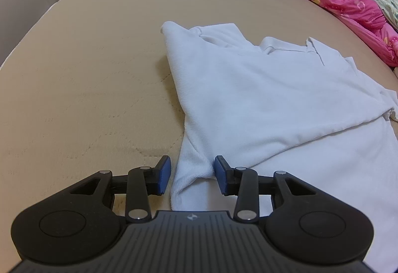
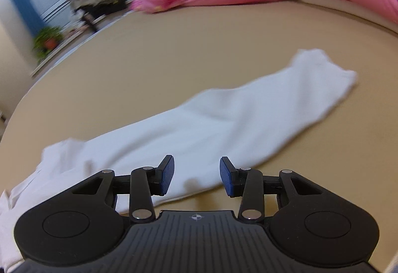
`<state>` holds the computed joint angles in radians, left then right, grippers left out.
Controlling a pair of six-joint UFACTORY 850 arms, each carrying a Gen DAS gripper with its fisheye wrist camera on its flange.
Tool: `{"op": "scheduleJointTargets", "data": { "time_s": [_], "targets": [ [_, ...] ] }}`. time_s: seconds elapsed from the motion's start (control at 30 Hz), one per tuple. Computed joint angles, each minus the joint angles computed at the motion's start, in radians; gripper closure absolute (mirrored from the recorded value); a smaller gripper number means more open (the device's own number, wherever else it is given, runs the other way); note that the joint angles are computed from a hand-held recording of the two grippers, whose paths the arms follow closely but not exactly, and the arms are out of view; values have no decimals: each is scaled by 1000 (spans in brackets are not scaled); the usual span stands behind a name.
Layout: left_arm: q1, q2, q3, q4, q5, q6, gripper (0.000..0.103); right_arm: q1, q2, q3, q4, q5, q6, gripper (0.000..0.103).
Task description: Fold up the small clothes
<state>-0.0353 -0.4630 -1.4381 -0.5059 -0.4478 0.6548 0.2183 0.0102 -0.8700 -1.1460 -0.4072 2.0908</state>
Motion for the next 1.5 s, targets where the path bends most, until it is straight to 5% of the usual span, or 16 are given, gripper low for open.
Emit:
{"op": "scheduleJointTargets", "data": {
  "time_s": [0.13,0.37,0.5,0.63,0.73,0.8,0.93,1.07,1.2,1.27,1.4,1.5],
  "targets": [
    [-3,1,4,8,7,-12,57,-87,59,87,-9,35,99,60],
    [-17,8,20,41,42,-44,53,-193,79,179,-352,88,635,60],
    [-13,6,19,28,40,-30,53,-197,63,199,-527,49,871,60],
    [-10,5,16,23,36,-24,52,-147,15,166,-460,-58,806,61],
    [-10,2,10,24,30,-29,52,-129,-20,140,-465,-101,775,100],
    [-10,1,10,23,32,-28,52,-113,-50,102,-405,-137,694,100],
    [-10,-2,-1,47,11,-61,52,-5,-103,-26,-265,-349,468,100],
    [-1,-11,-25,49,-32,-87,52,175,-200,-220,-394,-476,276,100],
    [11,-10,-44,44,-62,-121,53,356,-318,-412,-584,-409,183,100],
    [24,-5,-48,13,-66,-117,53,428,-388,-524,-588,-271,110,98],
    [59,2,-62,-71,-86,-119,53,474,-520,-680,-215,118,-277,80],
    [82,5,-71,-127,-103,-112,53,515,-528,-669,62,146,-591,80]
  ]
}}
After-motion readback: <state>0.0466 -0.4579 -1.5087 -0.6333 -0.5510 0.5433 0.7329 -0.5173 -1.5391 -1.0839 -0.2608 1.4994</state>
